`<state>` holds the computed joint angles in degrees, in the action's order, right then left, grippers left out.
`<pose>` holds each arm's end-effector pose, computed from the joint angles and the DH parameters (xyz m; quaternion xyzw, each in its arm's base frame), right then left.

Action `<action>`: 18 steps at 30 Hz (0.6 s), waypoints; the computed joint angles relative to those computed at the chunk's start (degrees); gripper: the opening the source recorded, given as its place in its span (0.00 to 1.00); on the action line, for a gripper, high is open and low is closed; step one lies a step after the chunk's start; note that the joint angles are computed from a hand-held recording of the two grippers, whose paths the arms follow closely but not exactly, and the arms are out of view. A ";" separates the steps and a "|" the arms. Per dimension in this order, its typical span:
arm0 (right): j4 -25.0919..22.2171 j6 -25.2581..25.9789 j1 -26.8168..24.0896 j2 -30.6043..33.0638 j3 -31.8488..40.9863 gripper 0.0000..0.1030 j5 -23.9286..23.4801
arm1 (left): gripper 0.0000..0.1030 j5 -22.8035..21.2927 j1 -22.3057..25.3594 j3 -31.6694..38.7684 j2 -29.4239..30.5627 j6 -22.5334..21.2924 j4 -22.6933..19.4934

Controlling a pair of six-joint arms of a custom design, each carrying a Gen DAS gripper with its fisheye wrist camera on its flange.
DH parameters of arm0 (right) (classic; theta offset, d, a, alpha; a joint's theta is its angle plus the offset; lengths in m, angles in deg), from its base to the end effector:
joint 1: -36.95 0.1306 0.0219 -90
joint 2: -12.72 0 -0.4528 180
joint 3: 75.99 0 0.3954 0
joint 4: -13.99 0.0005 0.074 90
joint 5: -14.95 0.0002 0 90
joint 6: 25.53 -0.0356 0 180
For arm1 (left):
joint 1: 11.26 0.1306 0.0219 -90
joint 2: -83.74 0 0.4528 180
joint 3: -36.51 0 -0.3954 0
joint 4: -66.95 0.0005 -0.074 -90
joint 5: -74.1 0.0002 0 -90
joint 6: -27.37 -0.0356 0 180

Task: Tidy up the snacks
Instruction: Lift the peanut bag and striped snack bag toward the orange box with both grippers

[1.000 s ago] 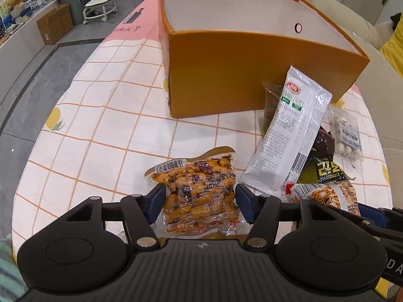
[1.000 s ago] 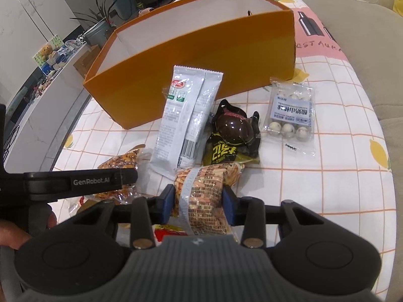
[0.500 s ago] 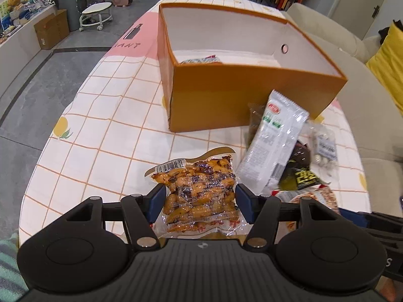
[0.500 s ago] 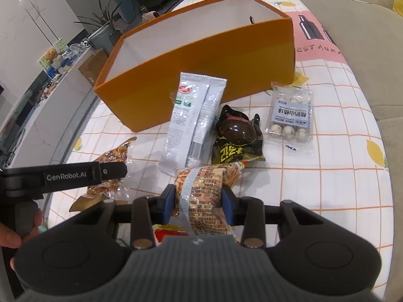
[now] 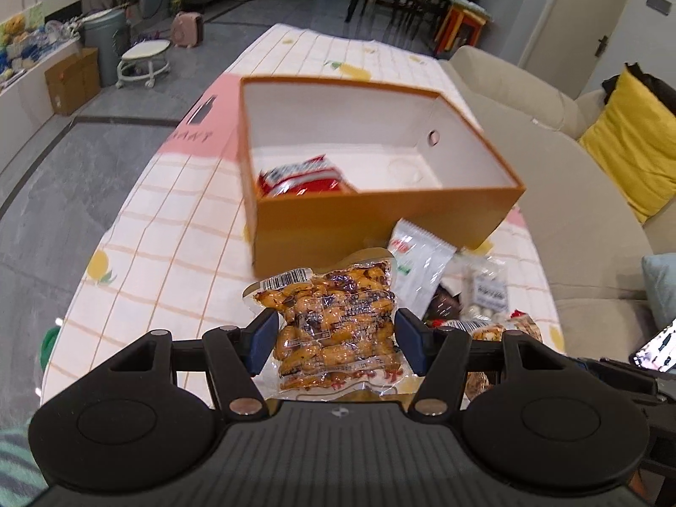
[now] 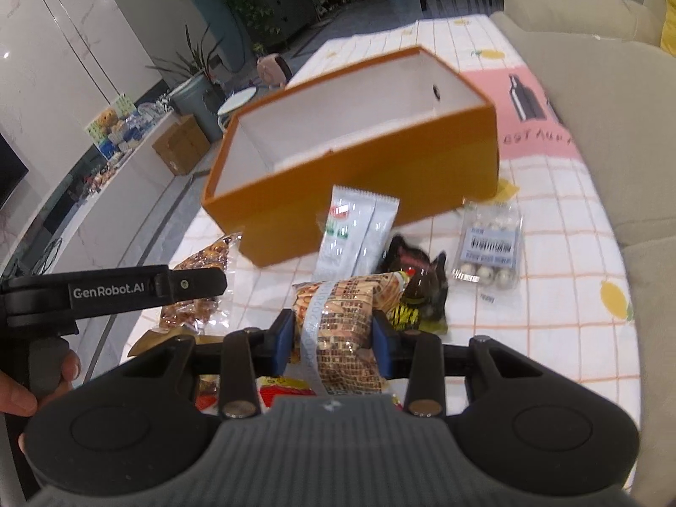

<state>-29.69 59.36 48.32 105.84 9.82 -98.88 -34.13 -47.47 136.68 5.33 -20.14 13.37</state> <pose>0.4930 0.1133 0.4495 -0.1192 0.9172 0.2394 0.2954 0.4661 -0.3280 0.4759 -0.0991 0.9377 -0.0714 0.3254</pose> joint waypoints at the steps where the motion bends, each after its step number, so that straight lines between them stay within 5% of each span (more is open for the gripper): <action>1: 0.31 -0.07 -0.21 -0.13 0.27 0.35 0.02 | 0.67 -0.08 -0.05 0.69 0.16 -0.60 0.06; 18: 5.44 3.07 -1.85 5.30 12.91 0.35 4.35 | 0.67 0.59 2.36 17.55 7.50 -10.97 -1.16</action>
